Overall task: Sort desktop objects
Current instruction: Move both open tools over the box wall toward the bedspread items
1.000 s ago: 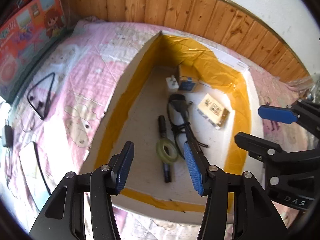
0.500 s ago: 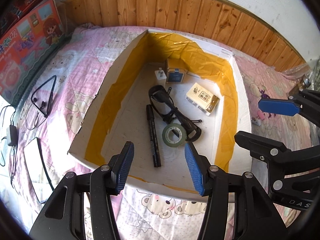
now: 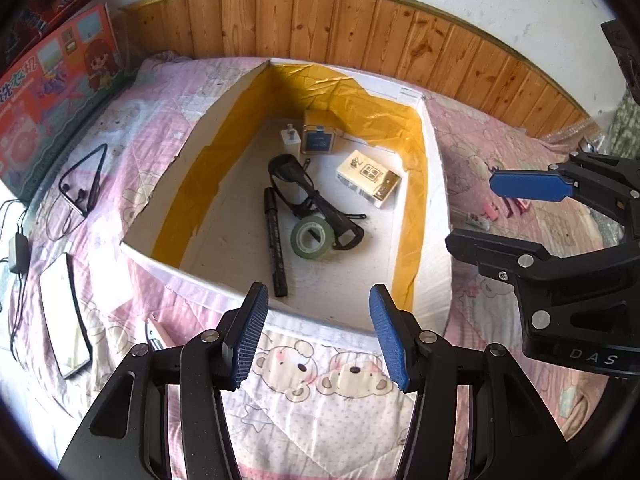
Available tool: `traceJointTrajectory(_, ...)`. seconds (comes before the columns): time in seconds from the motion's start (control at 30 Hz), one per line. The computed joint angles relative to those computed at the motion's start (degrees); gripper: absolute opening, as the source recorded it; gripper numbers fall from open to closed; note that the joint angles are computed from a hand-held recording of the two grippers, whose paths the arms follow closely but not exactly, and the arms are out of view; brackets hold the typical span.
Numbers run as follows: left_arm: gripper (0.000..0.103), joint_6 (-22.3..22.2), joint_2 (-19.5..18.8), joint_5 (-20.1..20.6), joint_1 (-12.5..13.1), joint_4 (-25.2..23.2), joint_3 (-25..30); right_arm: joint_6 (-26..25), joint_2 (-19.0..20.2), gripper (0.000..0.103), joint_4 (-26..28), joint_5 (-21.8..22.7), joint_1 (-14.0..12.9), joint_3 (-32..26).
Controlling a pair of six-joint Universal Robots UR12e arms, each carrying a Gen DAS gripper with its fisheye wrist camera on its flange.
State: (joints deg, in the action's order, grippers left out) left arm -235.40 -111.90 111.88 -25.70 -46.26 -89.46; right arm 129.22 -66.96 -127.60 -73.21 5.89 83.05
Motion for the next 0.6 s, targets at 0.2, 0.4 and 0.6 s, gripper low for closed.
traceJointTrajectory(0.2, 0.056, -0.22, 0.0, 2.85, -1.48, 1.48, -0.19, -1.24, -1.38, 0.06, -2.67, 2.44, -1.17, 2.65)
traceJointTrajectory(0.4, 0.056, 1.4, -0.36, 4.86, -2.86, 5.2, -0.15, -1.54, -2.39, 0.061, -3.69, 5.49, -2.67, 4.29)
traceJointTrajectory(0.6, 0.056, 6.96, -2.27, 5.76, -4.12, 7.65, 2.24, -0.05, -3.11, 0.064, -6.47, 10.2, -5.17, 7.14)
